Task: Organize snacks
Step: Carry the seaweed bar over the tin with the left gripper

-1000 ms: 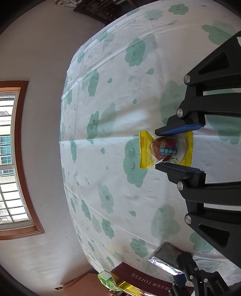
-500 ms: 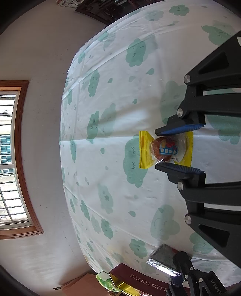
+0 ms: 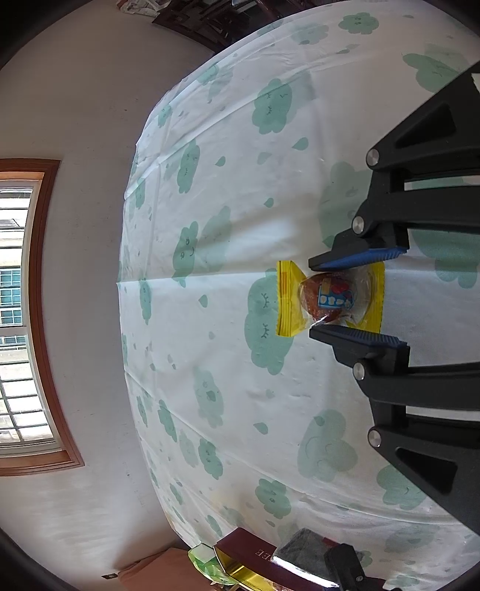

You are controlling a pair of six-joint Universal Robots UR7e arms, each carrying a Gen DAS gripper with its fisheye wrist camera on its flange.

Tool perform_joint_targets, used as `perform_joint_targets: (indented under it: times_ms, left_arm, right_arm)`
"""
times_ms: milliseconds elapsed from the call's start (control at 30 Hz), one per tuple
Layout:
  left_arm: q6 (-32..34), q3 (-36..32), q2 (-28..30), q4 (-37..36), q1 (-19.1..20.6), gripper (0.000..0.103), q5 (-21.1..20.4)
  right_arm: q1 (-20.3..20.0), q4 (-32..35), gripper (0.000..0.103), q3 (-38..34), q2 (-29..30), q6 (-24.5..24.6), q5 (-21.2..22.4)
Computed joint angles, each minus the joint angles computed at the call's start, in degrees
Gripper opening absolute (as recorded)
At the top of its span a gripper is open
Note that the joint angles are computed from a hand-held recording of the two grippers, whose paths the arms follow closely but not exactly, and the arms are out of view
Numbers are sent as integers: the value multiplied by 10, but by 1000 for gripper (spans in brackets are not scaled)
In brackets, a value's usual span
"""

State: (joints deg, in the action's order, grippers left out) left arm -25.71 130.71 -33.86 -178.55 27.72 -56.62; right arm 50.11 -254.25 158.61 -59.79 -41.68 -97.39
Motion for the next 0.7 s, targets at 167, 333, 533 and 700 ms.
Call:
perform_joint_targets:
  times_ms: [167, 333, 533, 700]
  left_arm:
    - [-13, 21, -31, 1, -9, 23, 27]
    - [-41, 41, -68, 17, -10, 23, 53]
    - [-66, 69, -115, 38, -6, 23, 93]
    - [-86, 87, -153, 57, 9, 23, 122]
  right_arm:
    - [10, -7, 31, -4, 8, -3, -14]
    - [15, -10, 31, -6, 12, -4, -22]
    - [14, -11, 31, -6, 11, -5, -22]
    - [13, -10, 31, -6, 10, -6, -21]
